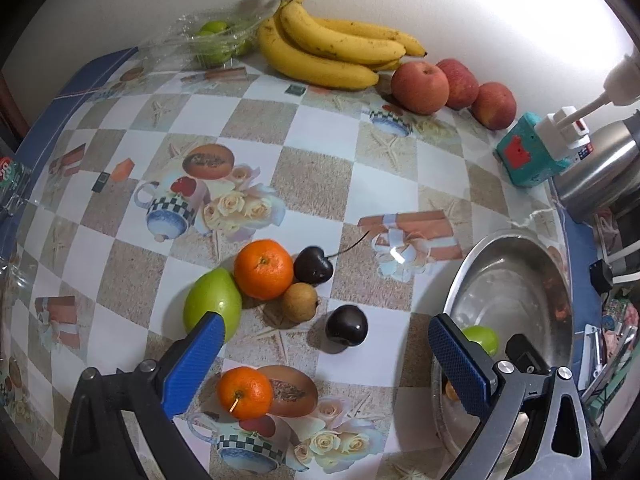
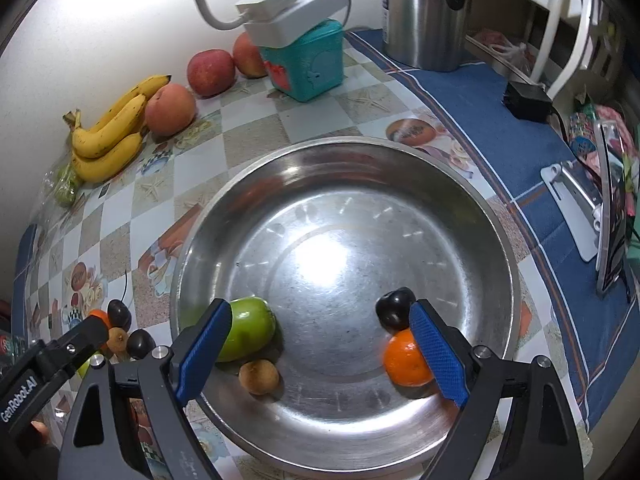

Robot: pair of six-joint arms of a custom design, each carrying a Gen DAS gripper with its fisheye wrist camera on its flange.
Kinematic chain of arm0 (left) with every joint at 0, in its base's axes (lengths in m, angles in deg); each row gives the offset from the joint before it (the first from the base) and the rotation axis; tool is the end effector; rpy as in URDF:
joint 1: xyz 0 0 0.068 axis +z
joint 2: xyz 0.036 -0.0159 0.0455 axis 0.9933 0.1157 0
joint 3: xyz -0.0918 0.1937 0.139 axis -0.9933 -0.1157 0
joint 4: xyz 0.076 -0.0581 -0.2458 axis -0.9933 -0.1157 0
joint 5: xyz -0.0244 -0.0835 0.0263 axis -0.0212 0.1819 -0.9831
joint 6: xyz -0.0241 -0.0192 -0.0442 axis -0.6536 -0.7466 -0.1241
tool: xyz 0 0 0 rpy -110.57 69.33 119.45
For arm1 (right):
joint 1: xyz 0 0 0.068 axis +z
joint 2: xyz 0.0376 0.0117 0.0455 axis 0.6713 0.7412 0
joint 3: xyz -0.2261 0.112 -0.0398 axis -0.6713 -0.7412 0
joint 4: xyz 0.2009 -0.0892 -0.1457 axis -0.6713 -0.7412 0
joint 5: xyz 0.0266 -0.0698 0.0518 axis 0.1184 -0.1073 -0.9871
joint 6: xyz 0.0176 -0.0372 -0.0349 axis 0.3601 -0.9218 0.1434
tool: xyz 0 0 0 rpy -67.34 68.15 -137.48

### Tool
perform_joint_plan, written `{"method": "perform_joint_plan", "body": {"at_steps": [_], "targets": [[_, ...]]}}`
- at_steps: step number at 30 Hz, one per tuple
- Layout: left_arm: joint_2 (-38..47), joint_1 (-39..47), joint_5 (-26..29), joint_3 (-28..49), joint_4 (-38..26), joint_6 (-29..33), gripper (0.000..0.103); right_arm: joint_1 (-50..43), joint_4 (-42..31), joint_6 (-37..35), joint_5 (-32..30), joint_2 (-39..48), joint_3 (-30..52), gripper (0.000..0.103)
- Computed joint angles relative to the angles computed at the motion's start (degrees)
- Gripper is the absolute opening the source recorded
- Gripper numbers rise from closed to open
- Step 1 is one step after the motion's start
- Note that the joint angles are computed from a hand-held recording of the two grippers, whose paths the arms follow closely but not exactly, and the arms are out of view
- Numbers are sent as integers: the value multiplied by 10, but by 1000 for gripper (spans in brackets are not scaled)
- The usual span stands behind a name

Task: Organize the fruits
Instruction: 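Move both open tools back over the remaining fruits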

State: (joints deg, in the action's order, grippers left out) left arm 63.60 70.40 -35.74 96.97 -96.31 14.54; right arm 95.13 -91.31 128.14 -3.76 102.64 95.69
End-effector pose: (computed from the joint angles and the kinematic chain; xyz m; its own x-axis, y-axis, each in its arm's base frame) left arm 0.2673 -0.0688 0.0842 -0.9193 0.2621 -0.2935 0.3221 0.9297 -0.1786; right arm 0.1468 0.1719 0.0823 -0.5699 0.7353 -0.3668 0.7594 0.6418 0.1066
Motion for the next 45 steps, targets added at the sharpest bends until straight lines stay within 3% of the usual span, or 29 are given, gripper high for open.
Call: {"method": "perform_joint_plan", "body": {"at_steps": [12, 28, 36, 45], "targets": [[8, 67, 50, 41, -52, 20, 103, 0, -18, -23, 6, 32, 42, 91], [57, 211, 44, 111, -72, 81, 103, 25, 85, -128, 4, 97, 139, 91], [44, 204, -10, 88, -40, 151, 103, 33, 100, -178, -21, 154, 216, 91], [107, 196, -56, 107, -39, 165, 103, 30, 114, -200, -83, 213, 258, 91]]}}
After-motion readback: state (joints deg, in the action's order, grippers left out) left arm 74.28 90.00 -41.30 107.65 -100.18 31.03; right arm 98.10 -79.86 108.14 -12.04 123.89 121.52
